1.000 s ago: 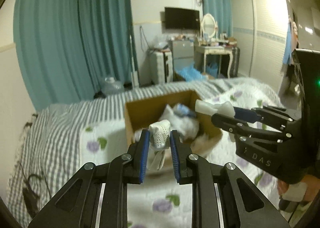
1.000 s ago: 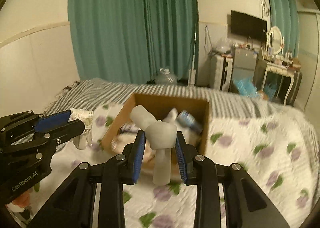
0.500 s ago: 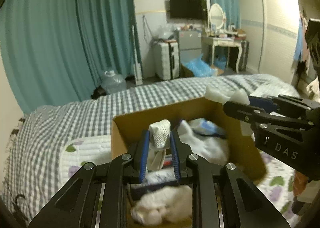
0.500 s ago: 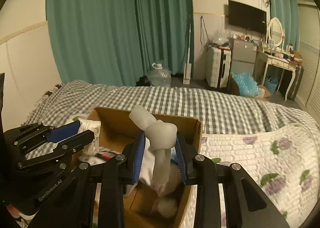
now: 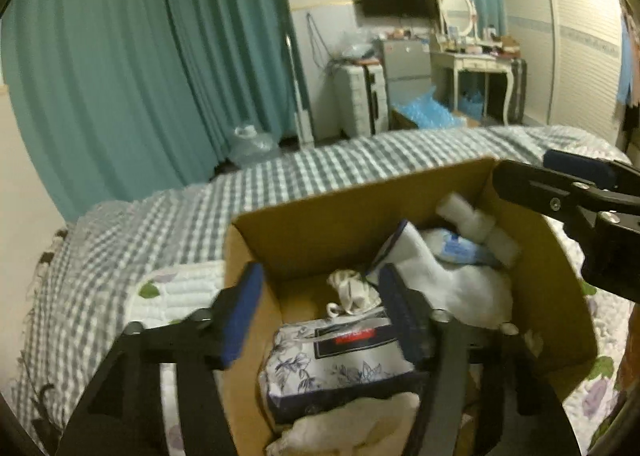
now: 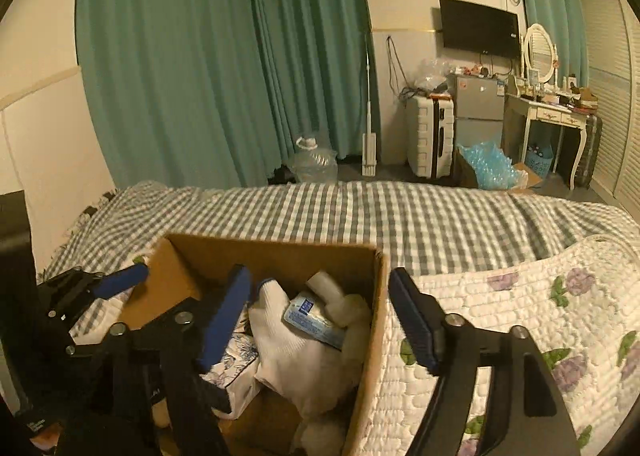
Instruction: Organize soft objects
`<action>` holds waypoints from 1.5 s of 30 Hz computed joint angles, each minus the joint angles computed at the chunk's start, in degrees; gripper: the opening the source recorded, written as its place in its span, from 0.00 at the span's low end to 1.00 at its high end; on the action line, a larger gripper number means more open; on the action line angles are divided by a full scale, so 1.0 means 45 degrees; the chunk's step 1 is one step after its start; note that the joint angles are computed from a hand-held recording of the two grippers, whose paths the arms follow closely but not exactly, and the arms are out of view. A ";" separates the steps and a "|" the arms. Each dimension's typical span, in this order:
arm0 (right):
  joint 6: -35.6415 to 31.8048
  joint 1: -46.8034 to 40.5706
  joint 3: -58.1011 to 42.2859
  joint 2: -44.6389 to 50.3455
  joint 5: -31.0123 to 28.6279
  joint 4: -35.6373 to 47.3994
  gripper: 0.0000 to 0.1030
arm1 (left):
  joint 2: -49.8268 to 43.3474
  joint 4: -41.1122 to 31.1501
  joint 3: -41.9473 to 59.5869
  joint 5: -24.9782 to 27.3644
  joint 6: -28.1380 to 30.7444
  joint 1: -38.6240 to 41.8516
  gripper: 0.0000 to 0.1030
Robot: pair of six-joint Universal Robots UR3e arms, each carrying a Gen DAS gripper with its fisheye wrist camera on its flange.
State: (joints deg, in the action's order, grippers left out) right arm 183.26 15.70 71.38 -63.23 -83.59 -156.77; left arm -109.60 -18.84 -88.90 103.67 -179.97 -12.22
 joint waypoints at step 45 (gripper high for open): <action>0.0901 0.3618 1.1456 -0.8878 -0.4358 -0.5954 1.00 | 1.0676 0.4428 -1.0477 0.2725 -0.1221 -0.1847 0.94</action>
